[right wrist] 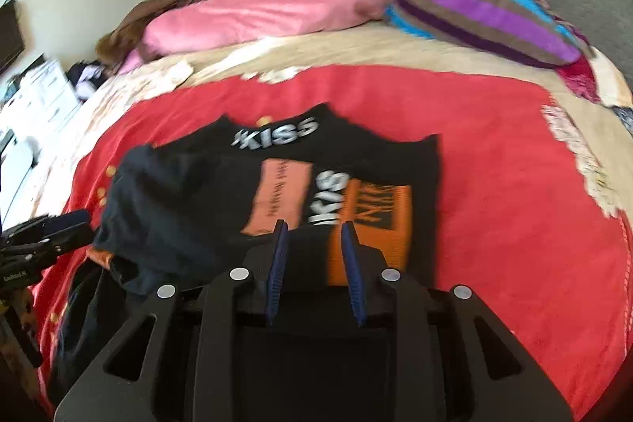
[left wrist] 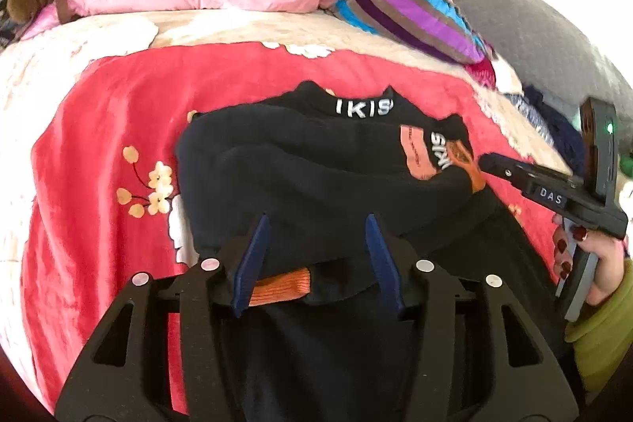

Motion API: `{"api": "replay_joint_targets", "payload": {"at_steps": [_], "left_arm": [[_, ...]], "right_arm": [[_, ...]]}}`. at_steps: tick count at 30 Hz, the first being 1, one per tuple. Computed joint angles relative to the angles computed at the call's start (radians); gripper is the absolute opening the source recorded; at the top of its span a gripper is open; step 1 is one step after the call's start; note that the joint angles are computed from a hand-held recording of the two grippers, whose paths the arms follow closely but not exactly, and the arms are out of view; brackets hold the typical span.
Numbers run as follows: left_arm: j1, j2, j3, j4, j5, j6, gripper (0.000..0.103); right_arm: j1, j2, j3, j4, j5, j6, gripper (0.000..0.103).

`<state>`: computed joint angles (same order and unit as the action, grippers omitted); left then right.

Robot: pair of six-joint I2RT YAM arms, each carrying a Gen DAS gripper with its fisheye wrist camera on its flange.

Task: Fold small clothes

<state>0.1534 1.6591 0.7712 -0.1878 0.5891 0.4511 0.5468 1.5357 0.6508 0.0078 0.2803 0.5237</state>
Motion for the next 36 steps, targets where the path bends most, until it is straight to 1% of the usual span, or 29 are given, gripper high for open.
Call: {"api": "replay_joint_targets", "payload": {"at_steps": [1, 2, 4, 5, 7, 9, 11, 13, 15, 16, 19, 23, 25, 26, 27, 29, 32, 35, 36], "left_arm": [[-0.011, 0.007, -0.003, 0.010, -0.021, 0.001, 0.046], [-0.025, 0.025, -0.006, 0.023, -0.048, 0.004, 0.046], [-0.041, 0.085, 0.002, 0.033, -0.092, 0.009, 0.046], [-0.045, 0.100, -0.002, 0.048, -0.097, 0.016, 0.046], [-0.057, 0.096, -0.018, 0.072, -0.119, 0.031, 0.046], [-0.064, 0.087, -0.028, 0.083, -0.132, 0.031, 0.046], [-0.060, 0.084, -0.027, 0.082, -0.129, 0.027, 0.047], [-0.050, 0.067, -0.016, 0.050, -0.110, 0.024, 0.050], [-0.042, 0.037, -0.020, 0.037, -0.101, 0.019, 0.057], [-0.041, 0.017, -0.029, 0.041, -0.108, 0.016, 0.058], [-0.028, -0.039, -0.048, 0.032, -0.113, 0.012, 0.065], [-0.005, -0.121, -0.069, 0.007, -0.116, -0.004, 0.077], [0.005, -0.164, -0.076, -0.012, -0.120, -0.007, 0.084], [0.008, -0.184, -0.080, -0.018, -0.125, -0.014, 0.089], [0.015, -0.205, -0.082, -0.027, -0.127, -0.017, 0.092], [0.033, -0.248, -0.082, -0.048, -0.128, -0.030, 0.094], [0.061, -0.300, -0.077, -0.082, -0.112, -0.046, 0.094], [0.088, -0.342, -0.076, -0.109, -0.100, -0.057, 0.094], [0.104, -0.357, -0.079, -0.119, -0.093, -0.062, 0.094]], "right_arm": [[0.006, 0.039, 0.027, -0.018, 0.006, 0.003, 0.029], [0.005, 0.081, 0.054, -0.042, -0.001, 0.010, 0.033], [-0.017, 0.181, 0.105, -0.105, -0.015, 0.033, 0.033], [-0.032, 0.204, 0.095, -0.087, -0.035, 0.032, 0.033], [-0.060, 0.206, 0.055, -0.014, -0.081, 0.020, 0.033], [-0.056, 0.206, 0.079, -0.049, -0.074, 0.020, 0.033], [-0.043, 0.194, 0.078, -0.048, -0.061, 0.020, 0.035], [-0.043, 0.165, 0.063, -0.050, -0.072, 0.029, 0.036], [-0.049, 0.115, 0.042, -0.051, -0.081, 0.040, 0.045], [-0.050, 0.096, 0.036, -0.054, -0.076, 0.043, 0.046], [-0.056, 0.030, 0.010, -0.063, -0.075, 0.048, 0.047], [-0.051, -0.032, -0.005, -0.090, -0.069, 0.059, 0.048], [-0.041, -0.075, -0.022, -0.107, -0.056, 0.069, 0.069], [-0.031, -0.105, -0.034, -0.111, -0.035, 0.082, 0.082], [-0.020, -0.142, -0.050, -0.115, -0.016, 0.096, 0.083], [-0.013, -0.197, -0.061, -0.138, -0.024, 0.102, 0.083], [0.014, -0.273, -0.070, -0.193, 0.014, 0.118, 0.083], [0.043, -0.344, -0.091, -0.239, 0.039, 0.148, 0.090], [0.053, -0.360, -0.097, -0.250, 0.050, 0.157, 0.091]]}}
